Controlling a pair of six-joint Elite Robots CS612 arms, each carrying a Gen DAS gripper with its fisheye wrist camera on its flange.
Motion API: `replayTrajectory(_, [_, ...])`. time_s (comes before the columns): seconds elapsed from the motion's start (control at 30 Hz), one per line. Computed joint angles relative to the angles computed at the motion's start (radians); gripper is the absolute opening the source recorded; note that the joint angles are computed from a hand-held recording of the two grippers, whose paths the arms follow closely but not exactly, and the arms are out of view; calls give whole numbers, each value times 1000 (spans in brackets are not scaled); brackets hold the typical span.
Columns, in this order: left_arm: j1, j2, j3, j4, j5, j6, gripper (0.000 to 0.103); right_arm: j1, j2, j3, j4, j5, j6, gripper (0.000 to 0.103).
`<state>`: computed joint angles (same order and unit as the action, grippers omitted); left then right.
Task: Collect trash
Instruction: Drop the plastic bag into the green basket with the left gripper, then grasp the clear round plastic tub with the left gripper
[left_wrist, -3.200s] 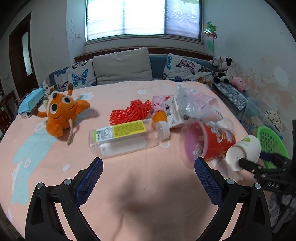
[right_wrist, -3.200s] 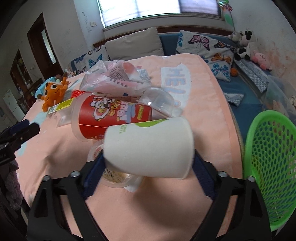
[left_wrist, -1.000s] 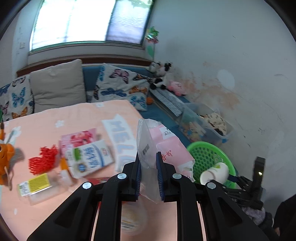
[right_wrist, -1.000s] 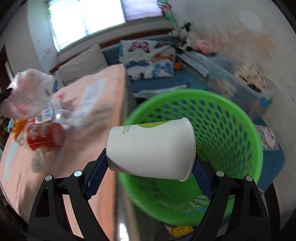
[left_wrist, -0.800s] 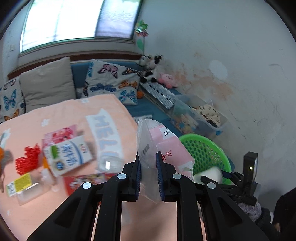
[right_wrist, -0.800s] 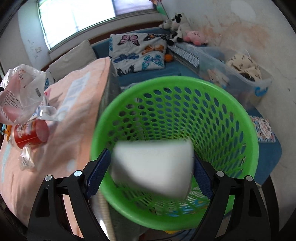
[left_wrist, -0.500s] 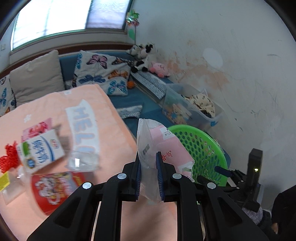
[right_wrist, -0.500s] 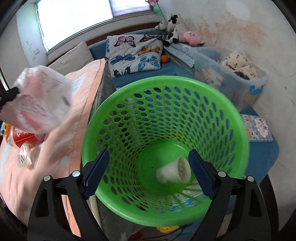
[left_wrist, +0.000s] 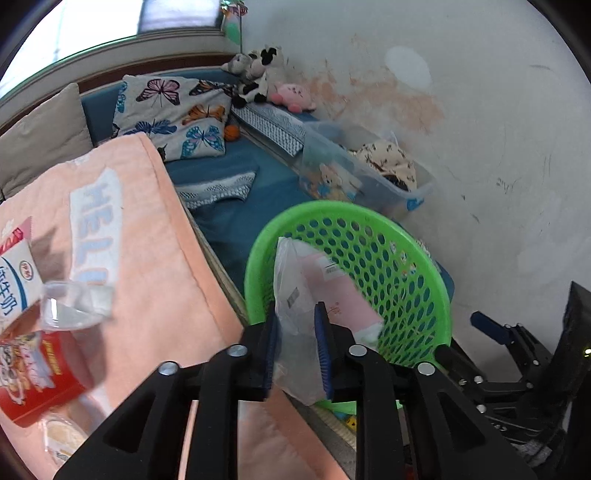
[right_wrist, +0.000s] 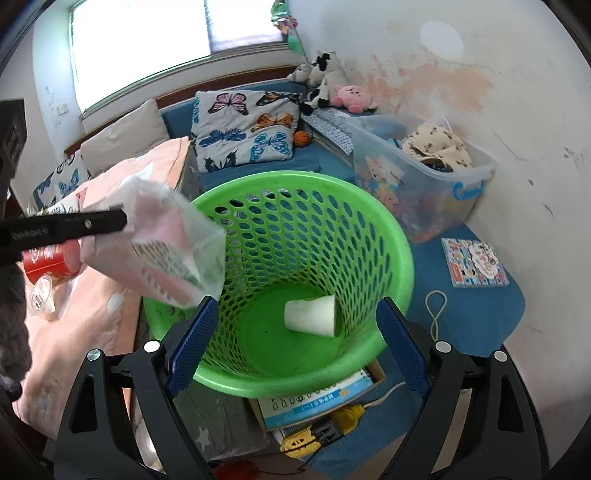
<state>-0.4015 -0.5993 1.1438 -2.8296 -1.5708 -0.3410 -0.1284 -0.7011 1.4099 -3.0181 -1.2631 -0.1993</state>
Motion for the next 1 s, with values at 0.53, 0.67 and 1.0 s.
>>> replayTrajectory(0.53, [5,-73,132,-64,76,6,52,1,-23,40,-14,63,10,87])
replayTrajectory(0.67, [10,-111,200,-89,130,-15,61,11,-28,46,-16,90,-2,87])
replayTrajectory(1.0, [24,-189,373,-152,283,-41,75,40,-33,40,1,150,-47,87])
